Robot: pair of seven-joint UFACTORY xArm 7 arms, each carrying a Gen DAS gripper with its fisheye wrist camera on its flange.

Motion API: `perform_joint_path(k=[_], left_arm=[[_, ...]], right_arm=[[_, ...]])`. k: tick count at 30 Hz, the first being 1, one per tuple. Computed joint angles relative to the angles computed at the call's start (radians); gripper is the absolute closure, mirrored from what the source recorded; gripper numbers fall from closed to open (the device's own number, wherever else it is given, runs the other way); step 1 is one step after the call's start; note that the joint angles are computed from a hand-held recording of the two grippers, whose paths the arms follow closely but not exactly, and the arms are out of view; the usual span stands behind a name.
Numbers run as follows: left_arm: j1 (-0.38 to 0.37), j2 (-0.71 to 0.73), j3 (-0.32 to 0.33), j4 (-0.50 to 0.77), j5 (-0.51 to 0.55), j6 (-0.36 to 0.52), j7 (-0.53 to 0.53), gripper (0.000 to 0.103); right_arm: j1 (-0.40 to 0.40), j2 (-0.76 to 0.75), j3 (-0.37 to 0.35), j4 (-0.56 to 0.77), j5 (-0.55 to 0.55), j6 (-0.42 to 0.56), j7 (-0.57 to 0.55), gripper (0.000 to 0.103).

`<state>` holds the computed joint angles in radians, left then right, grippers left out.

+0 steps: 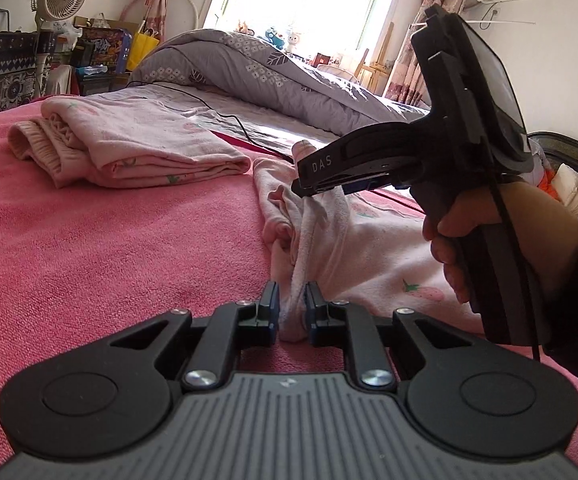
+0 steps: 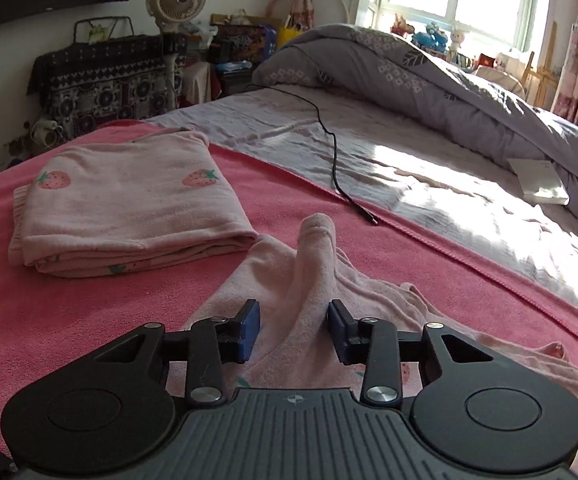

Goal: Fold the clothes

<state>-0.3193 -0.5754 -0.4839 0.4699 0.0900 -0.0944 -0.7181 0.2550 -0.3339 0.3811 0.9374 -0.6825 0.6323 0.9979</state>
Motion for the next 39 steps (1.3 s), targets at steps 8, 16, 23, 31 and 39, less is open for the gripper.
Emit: perform_joint_path(k=[8,16,23,31,39], left_arm=[[-0.005,0.004,0.005,0.001,0.0,-0.005,0.002,0.082],[-0.019,0.007,0.017,-0.004,-0.004,-0.016,0.008,0.082],[-0.027,0.007,0.022,-0.006,-0.01,-0.018,0.014,0.081],[-0.024,0.005,0.019,-0.006,-0.013,-0.019,0.016,0.078],[0.006,-0.03,-0.015,-0.027,-0.017,-0.029,-0.009,0.075]], right_arm=[[-0.068,-0.04,0.112,-0.008,-0.339,-0.042,0.17,0.074],[0.001,0.067,0.013,0.021,-0.251,0.039,0.242,0.075],[-0.013,0.053,0.012,-0.001,-0.361,0.035,0.37,0.075],[0.032,0.086,-0.037,0.018,-0.3,0.033,0.356,0.094],[0.031,0.134,-0.051,0.095,-0.263,-0.142,0.303,0.099]])
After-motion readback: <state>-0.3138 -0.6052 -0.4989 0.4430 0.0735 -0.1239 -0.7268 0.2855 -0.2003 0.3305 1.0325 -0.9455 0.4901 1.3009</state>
